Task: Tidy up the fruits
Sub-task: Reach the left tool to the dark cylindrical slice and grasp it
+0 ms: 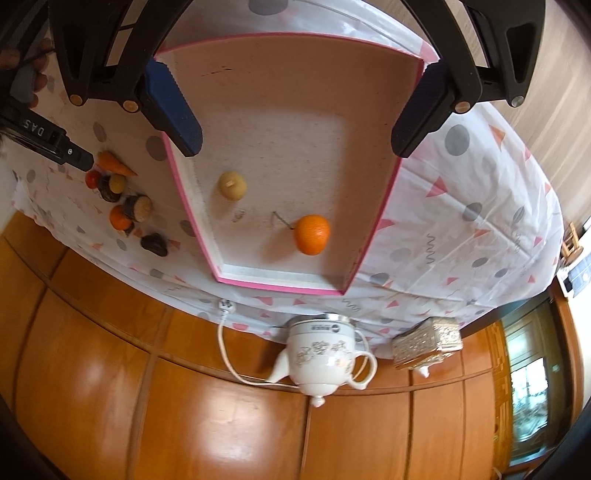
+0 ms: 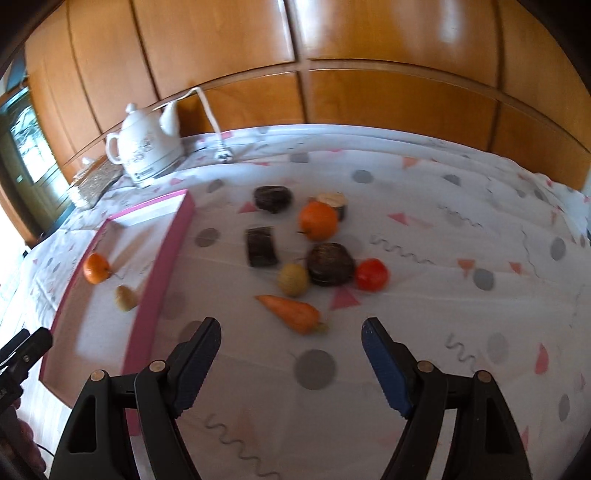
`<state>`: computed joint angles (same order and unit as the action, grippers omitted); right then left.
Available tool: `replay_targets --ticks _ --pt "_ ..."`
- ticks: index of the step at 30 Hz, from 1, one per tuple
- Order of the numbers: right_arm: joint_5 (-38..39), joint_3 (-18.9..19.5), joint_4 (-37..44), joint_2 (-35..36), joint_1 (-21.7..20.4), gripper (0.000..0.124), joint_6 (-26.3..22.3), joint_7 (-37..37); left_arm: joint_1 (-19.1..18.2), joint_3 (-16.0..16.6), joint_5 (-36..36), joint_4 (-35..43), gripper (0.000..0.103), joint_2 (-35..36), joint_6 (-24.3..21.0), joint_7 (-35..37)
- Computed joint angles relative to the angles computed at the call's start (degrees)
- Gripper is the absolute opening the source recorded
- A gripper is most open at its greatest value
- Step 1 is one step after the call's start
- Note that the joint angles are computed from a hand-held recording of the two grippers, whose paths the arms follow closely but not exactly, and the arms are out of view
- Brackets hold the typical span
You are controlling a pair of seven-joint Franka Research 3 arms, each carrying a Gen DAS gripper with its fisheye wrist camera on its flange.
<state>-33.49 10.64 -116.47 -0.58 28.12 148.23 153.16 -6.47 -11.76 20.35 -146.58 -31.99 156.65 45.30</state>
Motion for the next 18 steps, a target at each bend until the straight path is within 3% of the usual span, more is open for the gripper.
replay_targets --ticks 18 --pt "-0.28 1.51 -6.97 -5.77 -4.28 0.08 -0.97 5.88 -3.73 0.31 -1.29 2.98 0.103 3.09 1.32 6.98"
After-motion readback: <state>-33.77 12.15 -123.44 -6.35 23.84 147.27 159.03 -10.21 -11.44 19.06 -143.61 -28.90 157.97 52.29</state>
